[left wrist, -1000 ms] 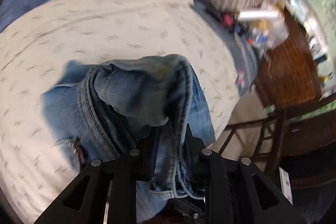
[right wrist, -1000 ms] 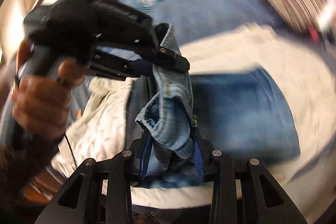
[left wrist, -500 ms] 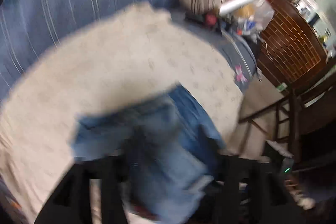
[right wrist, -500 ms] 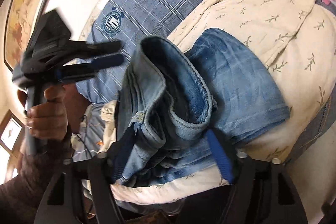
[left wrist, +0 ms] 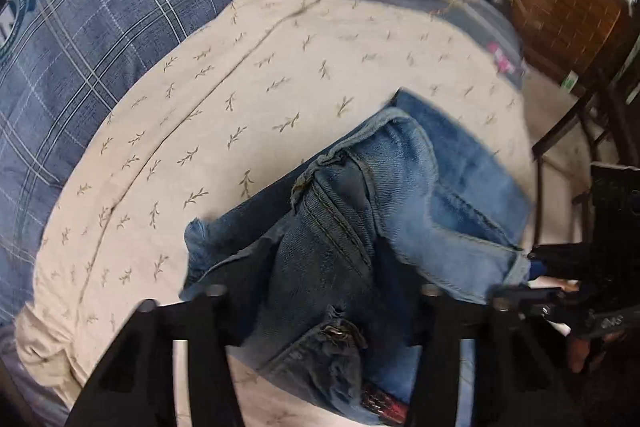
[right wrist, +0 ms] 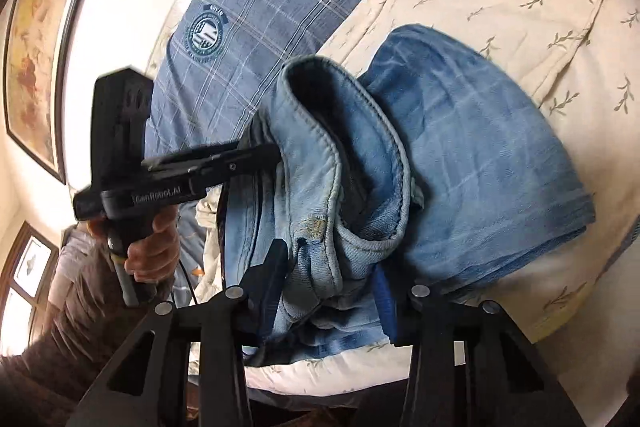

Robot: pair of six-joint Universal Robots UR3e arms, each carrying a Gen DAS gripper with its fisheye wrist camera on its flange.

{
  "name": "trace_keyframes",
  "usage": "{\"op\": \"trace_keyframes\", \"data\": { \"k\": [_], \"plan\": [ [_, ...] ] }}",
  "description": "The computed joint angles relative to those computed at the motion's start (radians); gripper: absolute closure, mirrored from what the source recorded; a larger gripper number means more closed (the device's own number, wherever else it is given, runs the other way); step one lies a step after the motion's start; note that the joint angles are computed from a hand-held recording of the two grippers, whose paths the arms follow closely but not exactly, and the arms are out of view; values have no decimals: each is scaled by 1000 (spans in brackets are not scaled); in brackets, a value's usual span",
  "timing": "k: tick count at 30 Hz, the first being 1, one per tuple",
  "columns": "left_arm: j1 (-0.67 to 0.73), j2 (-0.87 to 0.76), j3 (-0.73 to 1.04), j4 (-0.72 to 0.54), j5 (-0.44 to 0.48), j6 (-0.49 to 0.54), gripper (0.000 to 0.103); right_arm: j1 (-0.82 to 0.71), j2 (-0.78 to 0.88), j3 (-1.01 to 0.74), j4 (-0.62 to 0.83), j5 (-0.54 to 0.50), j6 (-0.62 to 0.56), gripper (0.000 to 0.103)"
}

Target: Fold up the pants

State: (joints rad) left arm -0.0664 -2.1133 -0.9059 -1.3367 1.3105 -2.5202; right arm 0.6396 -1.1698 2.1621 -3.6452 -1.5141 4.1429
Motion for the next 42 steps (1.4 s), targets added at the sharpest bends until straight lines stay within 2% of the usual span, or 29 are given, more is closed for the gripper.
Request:
{"op": "trace_keyframes", "data": {
  "k": [4, 7, 9, 12, 15, 17, 19, 21, 23, 25, 27, 31, 35, 36, 37, 38, 39, 42],
  "plan": [
    [0, 109, -74, 43, -76, -3, 68, -2, -86, 54, -81, -31, -11, 71],
    [-58, 55, 29, 41, -80, -88, 67, 2, -168, 109, -89, -97, -29, 71],
    [-100, -7, 73, 63, -48, -144, 66, -17, -194, 166, -108, -121, -7, 71],
    [-177, -155, 170, 82, 59, -242, 63, -98, -152, 278, -198, -46, 86, 71],
    [-227, -189, 105, 224, 160, -270, 62, -108, -59, 294, -244, -24, 116, 69],
    [-231, -153, 53, 253, 164, -275, 62, -115, -53, 294, -263, -11, 121, 66],
    [-211, -116, 59, 206, 123, -302, 62, -130, -103, 296, -216, 16, 100, 59],
    [-145, -19, 6, 155, 35, -333, 62, -144, -178, 296, -148, 14, 71, 49],
    [-44, 116, -129, 161, -63, -362, 62, -124, -257, 304, -96, -72, 60, 40],
    [67, 233, -296, 218, -143, -414, 48, -145, -326, 299, -30, -100, 30, 34],
    [161, 311, -431, 228, -190, -474, 48, -196, -358, 249, 73, -50, -16, 31],
    [302, 356, -597, 129, -349, -515, 48, -270, -264, 40, 239, 53, -136, 29],
    [289, 298, -621, 126, -369, -551, 48, -283, -77, -209, 337, 135, -191, 26],
    [278, 285, -614, 134, -365, -569, 53, -282, -50, -233, 347, 150, -217, 44],
    [265, 269, -593, 135, -353, -583, 64, -276, -30, -279, 396, 161, -257, 64],
    [250, 265, -566, 128, -335, -597, 66, -257, -28, -327, 462, 153, -293, 91],
    [245, 275, -560, 142, -324, -614, 68, -224, -39, -382, 527, 106, -333, 91],
    [240, 307, -571, 217, -286, -646, 75, -162, -101, -425, 548, -19, -435, 92]
  ]
}}
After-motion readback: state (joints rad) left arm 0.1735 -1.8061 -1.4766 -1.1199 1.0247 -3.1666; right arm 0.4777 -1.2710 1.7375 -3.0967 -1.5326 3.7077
